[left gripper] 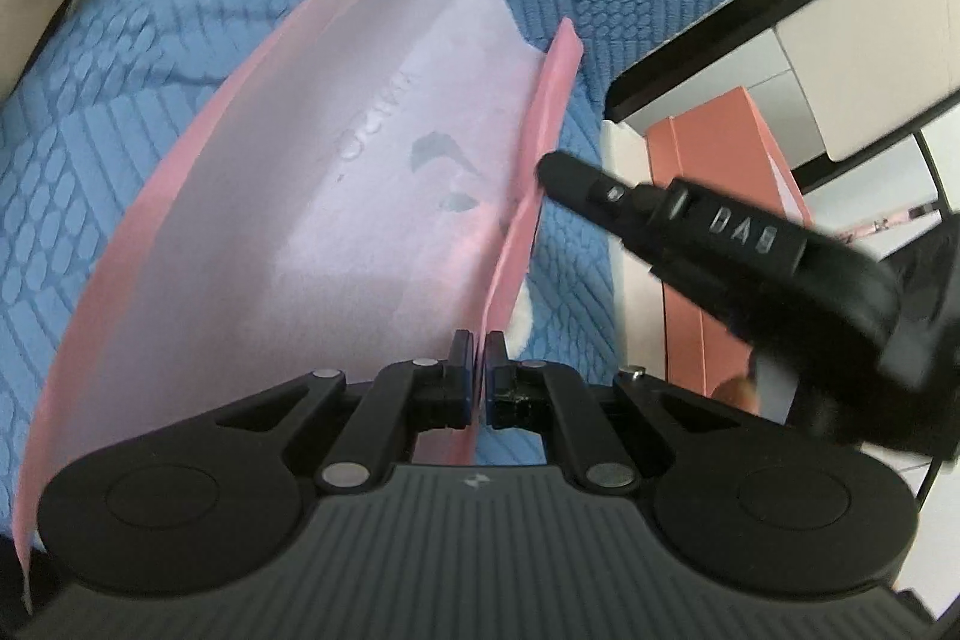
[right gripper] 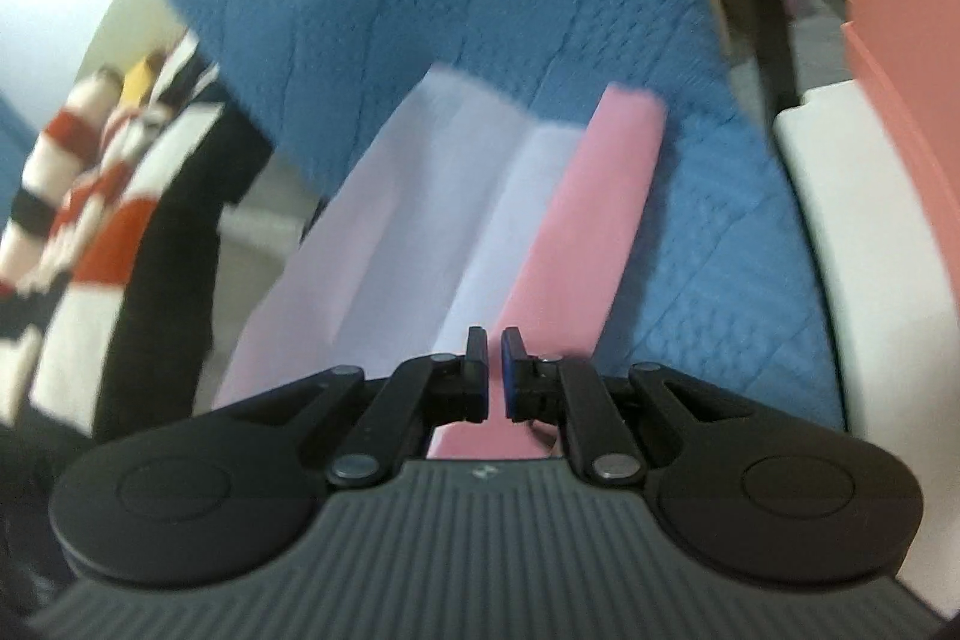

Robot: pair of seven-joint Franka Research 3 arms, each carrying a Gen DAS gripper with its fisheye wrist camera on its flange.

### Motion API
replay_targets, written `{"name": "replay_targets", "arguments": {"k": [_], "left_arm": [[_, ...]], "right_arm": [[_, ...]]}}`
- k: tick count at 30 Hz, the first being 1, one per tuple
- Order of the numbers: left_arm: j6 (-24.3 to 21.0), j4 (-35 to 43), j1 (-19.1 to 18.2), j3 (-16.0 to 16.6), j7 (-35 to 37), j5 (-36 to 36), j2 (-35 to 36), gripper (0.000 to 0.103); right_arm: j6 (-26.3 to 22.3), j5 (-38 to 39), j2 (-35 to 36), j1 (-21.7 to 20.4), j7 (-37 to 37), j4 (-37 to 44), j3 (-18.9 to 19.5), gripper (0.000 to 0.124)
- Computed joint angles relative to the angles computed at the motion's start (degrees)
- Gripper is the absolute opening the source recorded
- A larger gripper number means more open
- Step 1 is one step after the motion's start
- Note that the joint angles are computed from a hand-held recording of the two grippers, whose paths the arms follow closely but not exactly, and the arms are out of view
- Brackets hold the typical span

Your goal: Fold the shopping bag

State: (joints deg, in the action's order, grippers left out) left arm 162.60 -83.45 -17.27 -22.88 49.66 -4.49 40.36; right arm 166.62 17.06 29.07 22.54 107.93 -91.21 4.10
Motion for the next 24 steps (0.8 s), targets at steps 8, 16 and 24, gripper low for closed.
{"name": "replay_targets", "arguments": {"k": [8,16,24], "left_arm": [[-0.01,-0.61,-0.28,1.46,-2.77,-0.16,-0.87,0.006],[5.61,-5.05,-4.43,8.22,-10.90,7.45,-5.30,0.006],[2.89,-1.82,-2.97,4.40,-6.60,9.57,-2.47,0.006]], "right_arm": [[-5.78,-0.72,2.53,-0.33,-1.40,4.33,0.22,0.008],[-7.84,2.63,3.46,-2.42,-2.22,5.70,2.02,0.005],[-9.47,3.16,4.50,-2.39,-2.20,7.68,1.60,0.004]]}}
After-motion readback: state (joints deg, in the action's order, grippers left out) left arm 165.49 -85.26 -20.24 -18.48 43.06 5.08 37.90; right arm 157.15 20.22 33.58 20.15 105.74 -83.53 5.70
